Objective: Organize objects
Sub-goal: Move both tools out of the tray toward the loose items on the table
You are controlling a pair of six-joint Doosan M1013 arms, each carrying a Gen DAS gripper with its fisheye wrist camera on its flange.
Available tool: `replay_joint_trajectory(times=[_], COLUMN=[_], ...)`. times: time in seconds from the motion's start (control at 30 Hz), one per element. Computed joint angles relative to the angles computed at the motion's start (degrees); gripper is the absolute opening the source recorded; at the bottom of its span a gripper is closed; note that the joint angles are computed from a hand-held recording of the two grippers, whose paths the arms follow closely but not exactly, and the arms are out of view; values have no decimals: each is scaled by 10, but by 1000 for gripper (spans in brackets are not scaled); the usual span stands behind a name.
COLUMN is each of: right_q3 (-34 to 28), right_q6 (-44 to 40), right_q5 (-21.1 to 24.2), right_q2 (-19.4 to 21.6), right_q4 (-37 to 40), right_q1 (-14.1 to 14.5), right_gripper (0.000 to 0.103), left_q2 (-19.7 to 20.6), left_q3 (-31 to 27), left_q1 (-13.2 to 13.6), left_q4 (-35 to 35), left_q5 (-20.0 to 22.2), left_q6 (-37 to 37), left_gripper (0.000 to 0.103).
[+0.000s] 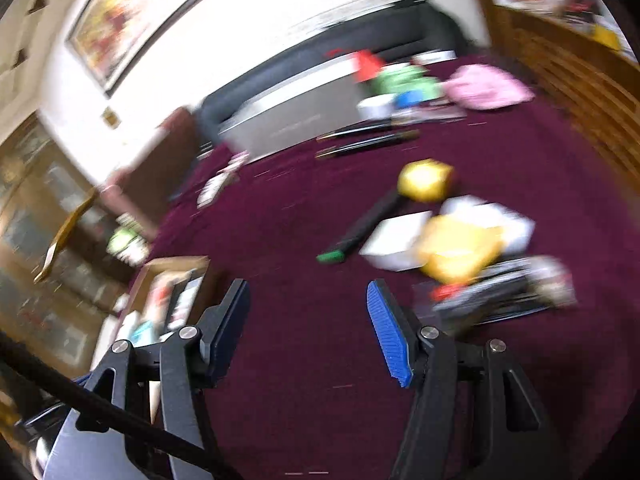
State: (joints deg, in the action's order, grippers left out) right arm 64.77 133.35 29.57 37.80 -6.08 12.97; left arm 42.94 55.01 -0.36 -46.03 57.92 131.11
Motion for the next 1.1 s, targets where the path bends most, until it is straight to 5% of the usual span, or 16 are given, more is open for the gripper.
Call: replay_joint_trajectory(times=[0.3, 0.47, 0.73, 0.87, 1.1], right_q3=[-40, -114, -293, -263, -244], right_q6=[62, -42, -174, -268, -254], right_q5=[73, 102, 273, 270, 262], right_q2=[27, 71, 177, 162, 151], right_q4=[-47, 44, 129, 204, 101], right_q1=[-37, -48, -38, -36, -10], right_gripper=[60, 60, 61, 61, 61], left_q2=[7, 9, 14, 19, 31], left_q3=[-8, -10, -13, -19, -39], left_q1=[-30, -30, -29, -30, -40], left_q4=[-19, -12, -12, -12, 3], left_q5=[64, 65, 53, 53, 49], left_q6=[49, 46, 18, 20, 6], left_gripper=[40, 41, 40, 41, 40])
